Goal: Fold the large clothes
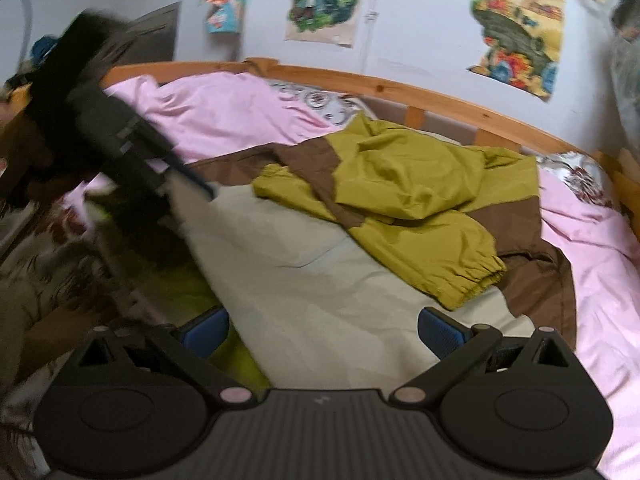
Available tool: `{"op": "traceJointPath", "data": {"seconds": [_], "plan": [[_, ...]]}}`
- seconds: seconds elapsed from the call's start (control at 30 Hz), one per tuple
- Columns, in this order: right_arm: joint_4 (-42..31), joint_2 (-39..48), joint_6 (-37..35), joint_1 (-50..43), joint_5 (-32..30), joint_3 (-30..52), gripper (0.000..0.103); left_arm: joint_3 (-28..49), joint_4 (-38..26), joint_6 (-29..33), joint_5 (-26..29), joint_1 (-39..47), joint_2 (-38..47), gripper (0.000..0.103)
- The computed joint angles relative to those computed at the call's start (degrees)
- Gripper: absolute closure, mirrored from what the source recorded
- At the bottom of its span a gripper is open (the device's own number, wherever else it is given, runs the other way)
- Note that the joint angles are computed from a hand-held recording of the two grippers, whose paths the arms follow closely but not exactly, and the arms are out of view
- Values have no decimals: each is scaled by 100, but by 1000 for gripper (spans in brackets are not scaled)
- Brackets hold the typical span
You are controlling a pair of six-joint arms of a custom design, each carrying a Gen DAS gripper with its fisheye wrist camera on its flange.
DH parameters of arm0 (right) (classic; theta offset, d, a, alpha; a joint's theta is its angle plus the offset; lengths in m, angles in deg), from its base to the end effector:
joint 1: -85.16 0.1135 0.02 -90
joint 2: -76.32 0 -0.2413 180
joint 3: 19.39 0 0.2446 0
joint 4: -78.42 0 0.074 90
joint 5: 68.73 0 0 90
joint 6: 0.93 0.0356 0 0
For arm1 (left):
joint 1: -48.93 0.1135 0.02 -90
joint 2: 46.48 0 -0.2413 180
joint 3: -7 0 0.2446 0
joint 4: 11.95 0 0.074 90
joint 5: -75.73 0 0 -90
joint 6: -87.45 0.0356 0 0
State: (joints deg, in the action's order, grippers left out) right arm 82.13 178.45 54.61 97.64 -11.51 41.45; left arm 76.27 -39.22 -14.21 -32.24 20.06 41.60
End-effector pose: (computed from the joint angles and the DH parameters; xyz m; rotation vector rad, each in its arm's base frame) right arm 0.3247 0.0916 0.1246 -1.1231 1.8178 0.4121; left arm 0.2840 -0.1441 0.1981 0.2010 2.3170 0.0201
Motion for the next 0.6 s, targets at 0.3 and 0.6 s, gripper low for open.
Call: {"op": "traceJointPath", "data": {"seconds": [0.3,0.6], "plan": [[-326,12,-956,365,483,-124,0,-60,-83,23,2,10,-73,58],[531,181,-1178,508,1194,-408,0,-241,-62,-23,87,20,-199,58]]}}
